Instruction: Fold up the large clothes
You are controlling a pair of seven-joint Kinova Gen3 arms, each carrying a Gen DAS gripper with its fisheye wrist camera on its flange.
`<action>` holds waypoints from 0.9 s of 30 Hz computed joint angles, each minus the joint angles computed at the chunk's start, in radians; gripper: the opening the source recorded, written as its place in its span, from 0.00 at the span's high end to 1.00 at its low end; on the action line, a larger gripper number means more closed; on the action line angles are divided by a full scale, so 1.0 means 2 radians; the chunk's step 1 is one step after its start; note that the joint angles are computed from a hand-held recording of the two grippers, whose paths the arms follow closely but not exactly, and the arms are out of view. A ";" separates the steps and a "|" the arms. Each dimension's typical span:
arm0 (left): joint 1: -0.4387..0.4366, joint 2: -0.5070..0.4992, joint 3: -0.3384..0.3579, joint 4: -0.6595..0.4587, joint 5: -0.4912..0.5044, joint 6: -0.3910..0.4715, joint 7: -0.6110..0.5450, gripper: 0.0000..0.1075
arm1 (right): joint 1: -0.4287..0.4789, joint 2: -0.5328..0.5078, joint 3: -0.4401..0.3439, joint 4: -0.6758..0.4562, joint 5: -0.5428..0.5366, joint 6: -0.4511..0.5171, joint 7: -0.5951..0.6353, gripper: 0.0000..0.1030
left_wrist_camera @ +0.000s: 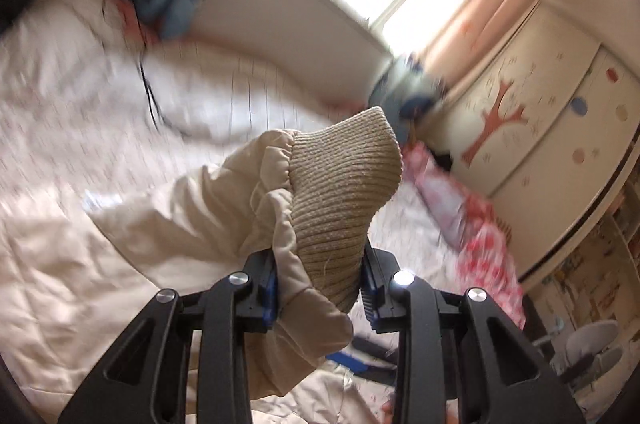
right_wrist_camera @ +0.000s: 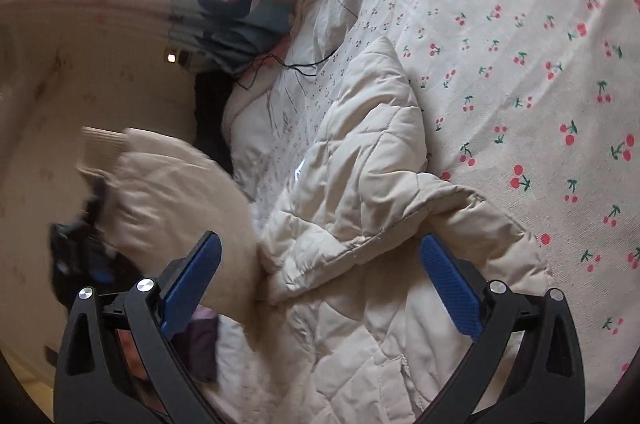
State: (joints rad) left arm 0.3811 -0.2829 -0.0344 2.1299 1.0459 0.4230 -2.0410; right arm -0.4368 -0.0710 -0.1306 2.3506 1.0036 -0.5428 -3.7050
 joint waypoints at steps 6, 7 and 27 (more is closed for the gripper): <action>0.002 0.096 0.077 0.005 -0.068 -0.051 0.075 0.56 | 0.023 0.021 0.006 0.019 -0.045 -0.057 0.017 0.06; 0.000 0.109 0.084 0.004 -0.077 -0.049 0.085 0.53 | 0.027 0.022 0.005 0.020 -0.045 -0.061 0.017 0.06; -0.034 -0.133 0.015 0.155 -0.217 -0.058 0.248 0.13 | 0.072 0.112 -0.031 -0.023 0.027 -0.147 -0.001 0.06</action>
State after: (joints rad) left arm 0.3136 -0.5492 -0.0038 2.4403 0.6116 0.3072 -1.5453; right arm -0.2938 0.1524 -0.1921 2.3036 1.0576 -0.8377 -3.7080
